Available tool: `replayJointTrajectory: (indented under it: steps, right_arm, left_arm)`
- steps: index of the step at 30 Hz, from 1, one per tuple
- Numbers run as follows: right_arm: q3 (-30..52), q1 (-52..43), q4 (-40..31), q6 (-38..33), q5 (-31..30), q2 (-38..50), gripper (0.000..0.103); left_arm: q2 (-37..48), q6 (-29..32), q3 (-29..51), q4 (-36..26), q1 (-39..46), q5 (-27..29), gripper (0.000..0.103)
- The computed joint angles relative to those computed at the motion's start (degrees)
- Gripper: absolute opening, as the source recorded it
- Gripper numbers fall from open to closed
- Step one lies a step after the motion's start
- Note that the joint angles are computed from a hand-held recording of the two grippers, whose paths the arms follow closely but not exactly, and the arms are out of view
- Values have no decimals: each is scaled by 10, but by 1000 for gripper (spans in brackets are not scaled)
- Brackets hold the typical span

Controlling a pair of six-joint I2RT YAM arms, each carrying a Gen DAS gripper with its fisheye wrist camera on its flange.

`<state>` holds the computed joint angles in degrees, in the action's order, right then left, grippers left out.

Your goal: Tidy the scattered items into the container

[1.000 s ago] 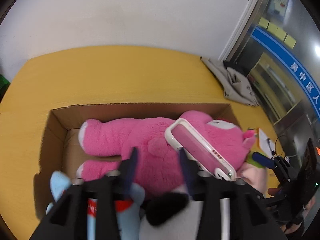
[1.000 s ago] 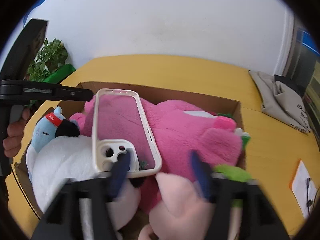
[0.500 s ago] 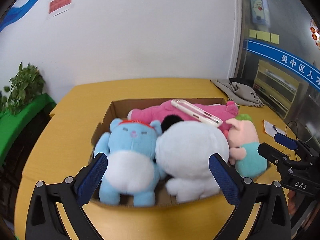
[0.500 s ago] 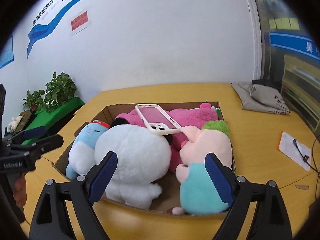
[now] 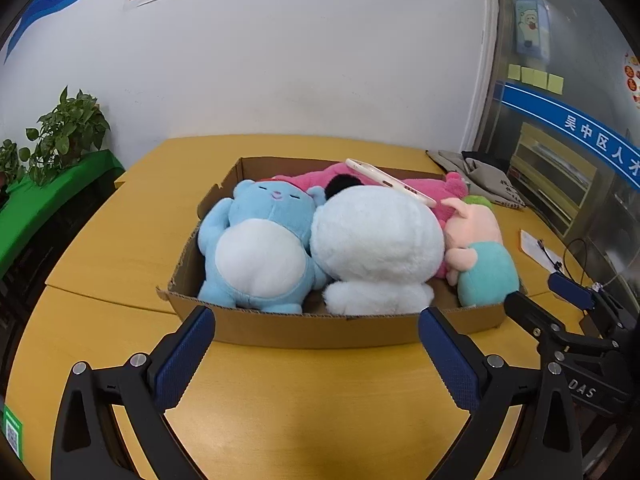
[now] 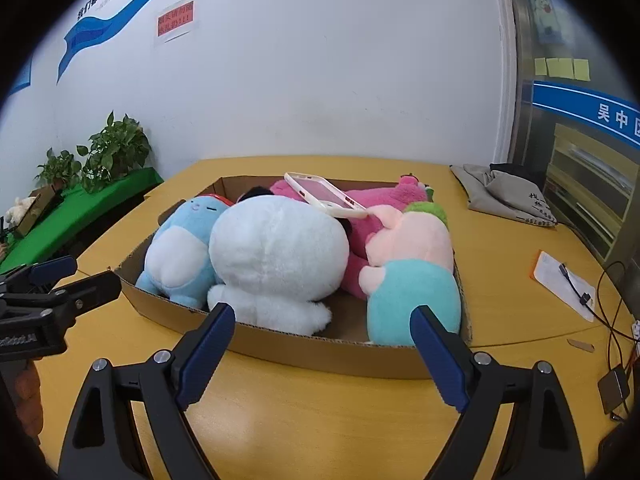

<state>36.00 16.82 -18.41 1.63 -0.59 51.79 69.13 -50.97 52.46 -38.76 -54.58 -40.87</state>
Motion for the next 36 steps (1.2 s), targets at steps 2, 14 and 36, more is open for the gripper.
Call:
replayJointTrajectory:
  steps: [2,14,36]
  right_arm:
    - [-8,-1,-2,7,2,-9,89]
    - [-17,1,-40,-6,41,-60,89]
    - [-23,15,-50,-2,54,-54,89]
  left_arm:
    - [5,-8,0,-5,-13,-8,103]
    - [11,-33,-5,14,-54,-31,103]
    - [34,-62,-23,-3,-34,5,103]
